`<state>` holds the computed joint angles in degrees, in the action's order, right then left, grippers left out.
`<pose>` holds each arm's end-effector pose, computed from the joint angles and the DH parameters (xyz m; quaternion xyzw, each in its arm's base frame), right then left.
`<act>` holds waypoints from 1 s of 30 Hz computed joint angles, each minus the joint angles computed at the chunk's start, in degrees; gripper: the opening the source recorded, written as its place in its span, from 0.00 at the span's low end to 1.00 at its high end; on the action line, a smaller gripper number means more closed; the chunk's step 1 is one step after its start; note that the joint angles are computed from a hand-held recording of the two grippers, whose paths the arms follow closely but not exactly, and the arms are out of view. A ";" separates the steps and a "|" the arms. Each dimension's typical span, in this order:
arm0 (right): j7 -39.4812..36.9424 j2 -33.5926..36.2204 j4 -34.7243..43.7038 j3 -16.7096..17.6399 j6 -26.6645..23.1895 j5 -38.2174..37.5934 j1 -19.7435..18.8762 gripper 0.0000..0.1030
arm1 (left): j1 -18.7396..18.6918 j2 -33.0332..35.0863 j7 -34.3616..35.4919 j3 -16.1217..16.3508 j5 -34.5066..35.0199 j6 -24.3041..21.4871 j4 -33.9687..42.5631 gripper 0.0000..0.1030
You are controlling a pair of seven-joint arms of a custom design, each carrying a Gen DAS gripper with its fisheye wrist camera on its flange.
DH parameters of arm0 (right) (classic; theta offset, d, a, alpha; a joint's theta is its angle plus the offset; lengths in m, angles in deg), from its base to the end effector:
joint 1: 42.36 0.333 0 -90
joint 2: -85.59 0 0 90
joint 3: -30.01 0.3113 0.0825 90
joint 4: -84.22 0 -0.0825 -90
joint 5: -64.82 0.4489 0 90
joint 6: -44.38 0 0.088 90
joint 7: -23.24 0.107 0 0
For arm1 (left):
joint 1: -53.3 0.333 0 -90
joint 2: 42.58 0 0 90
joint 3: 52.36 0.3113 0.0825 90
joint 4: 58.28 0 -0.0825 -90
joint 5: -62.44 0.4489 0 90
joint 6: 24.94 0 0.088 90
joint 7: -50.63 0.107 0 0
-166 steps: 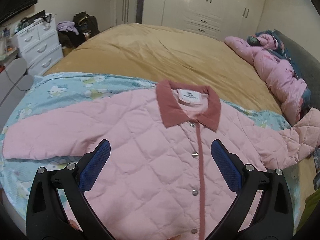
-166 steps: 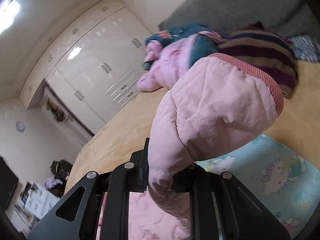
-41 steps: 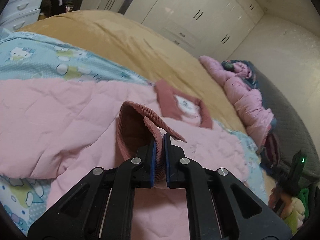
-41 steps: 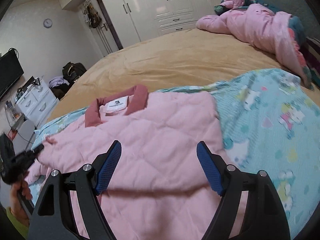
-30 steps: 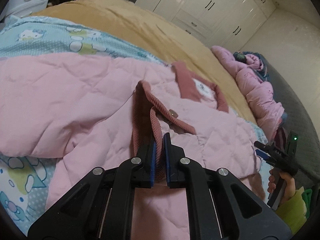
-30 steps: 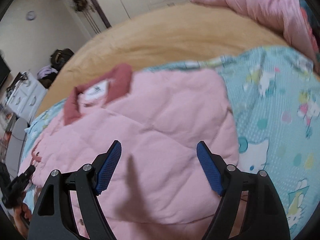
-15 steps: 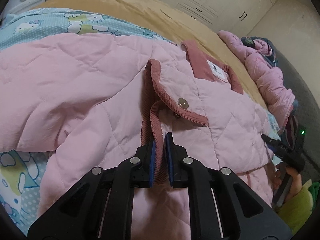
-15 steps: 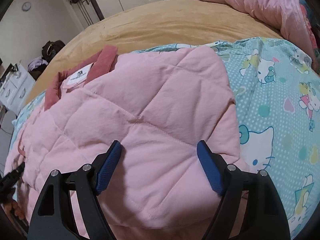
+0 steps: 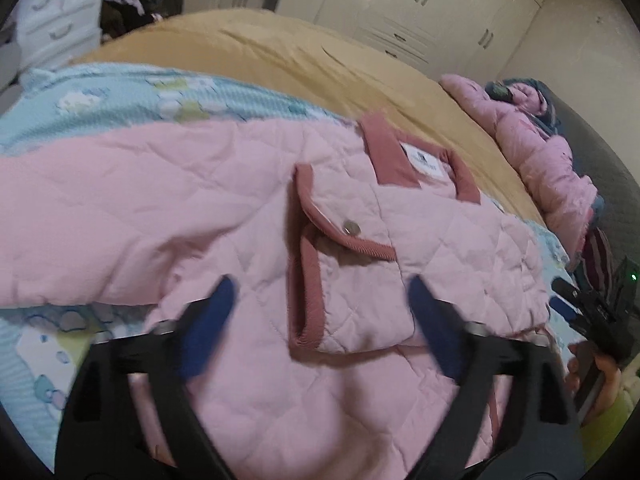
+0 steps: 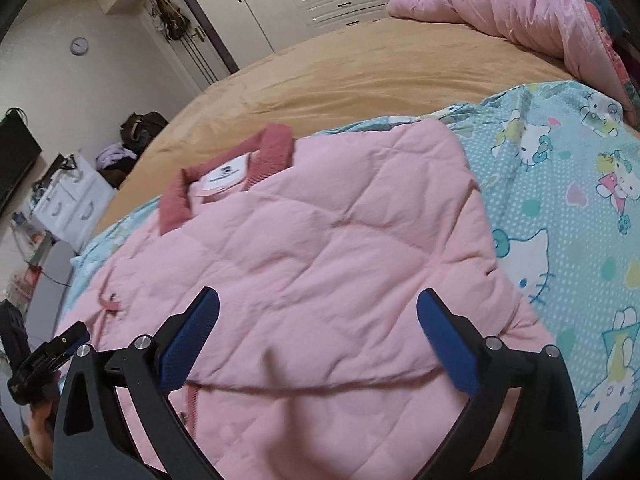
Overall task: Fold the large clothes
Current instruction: 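Move the left gripper to the other sleeve's cuff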
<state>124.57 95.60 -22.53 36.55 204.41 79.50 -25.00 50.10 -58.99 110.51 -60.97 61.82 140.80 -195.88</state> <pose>0.6554 0.2732 0.4784 -0.6560 0.6538 -0.0848 0.3675 0.5440 -0.1159 0.4767 -0.7500 0.5428 -0.3377 0.1698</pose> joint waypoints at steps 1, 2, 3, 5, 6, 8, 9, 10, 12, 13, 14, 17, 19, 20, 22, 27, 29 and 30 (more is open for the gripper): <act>-0.17 -0.30 0.00 0.06 -0.11 -0.46 0.21 0.96 | 1.21 -0.48 -1.82 -1.01 1.48 -0.02 -0.10 0.91; -0.09 -0.65 -0.25 0.08 0.05 -0.81 0.43 0.96 | 2.10 -1.18 -3.34 -1.65 2.64 -0.10 -0.41 0.91; -0.02 -0.86 -0.28 0.12 0.18 -1.11 0.65 0.96 | 2.80 -1.90 -4.59 -2.04 3.58 -0.28 -0.77 0.91; -0.07 -1.33 -0.29 0.26 0.60 -1.79 1.15 0.96 | 5.70 -3.28 -8.82 -4.00 7.47 -1.96 -0.90 0.91; 0.53 -1.47 -0.16 0.11 0.61 -2.89 1.58 0.96 | 7.69 -4.02 -11.74 -5.47 10.33 -3.74 -0.72 0.91; 0.72 -1.58 0.39 0.28 0.60 -3.94 2.18 0.96 | 8.41 -4.72 -13.96 -5.75 13.22 -6.21 -0.37 0.91; 1.29 -1.55 0.75 0.21 0.66 -4.98 2.62 0.96 | 8.29 -5.13 -14.29 -5.38 14.03 -7.39 -0.36 0.91; 1.88 -1.43 1.26 0.14 0.74 -6.32 3.13 0.96 | 8.40 -5.67 -15.06 -5.11 14.75 -8.50 -0.41 0.91; 3.98 -1.29 1.97 -0.27 1.13 -9.83 4.32 0.96 | 8.08 -6.85 -16.12 -4.06 14.89 -8.88 -1.16 0.91; 4.51 -1.17 2.44 -0.25 1.37 -11.31 4.84 0.96 | 8.11 -7.60 -16.70 -3.76 15.00 -9.06 -1.69 0.91; 4.66 -1.02 2.87 -0.14 1.44 -12.17 5.15 0.96 | 8.48 -8.30 -17.47 -3.70 15.40 -9.44 -2.03 0.91; 3.46 0.04 5.12 0.72 1.33 -13.97 6.24 0.96 | 10.12 -10.26 -19.89 -4.00 17.45 -10.49 -2.85 0.91; 2.22 0.91 6.73 1.33 0.93 -14.01 6.80 0.96 | 10.43 -11.53 -20.58 -3.26 17.45 -10.56 -3.71 0.91; 1.45 1.48 7.66 1.70 0.77 -13.67 7.05 0.96 | 10.60 -12.11 -20.88 -2.96 17.29 -10.52 -4.16 0.91; -0.73 2.87 9.89 2.70 0.29 -12.47 7.54 0.96 | 11.74 -13.50 -22.01 -2.91 17.63 -10.95 -5.12 0.91; -3.19 5.84 14.49 3.59 -0.43 -12.20 9.90 0.96 | 14.77 -16.11 -25.64 -2.79 18.64 -10.94 -7.26 0.91; -4.76 7.49 16.89 4.28 -1.33 -11.41 10.60 0.96 | 15.22 -17.20 -26.27 -2.27 18.20 -10.38 -8.14 0.91; -5.30 8.46 18.29 4.47 -1.87 -11.32 11.13 0.96 | 15.80 -17.81 -26.59 -2.29 18.36 -10.24 -8.52 0.91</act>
<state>119.27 104.06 -4.24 41.03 202.54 68.19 -13.87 65.90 -76.80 83.92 -63.26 80.18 130.56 -204.39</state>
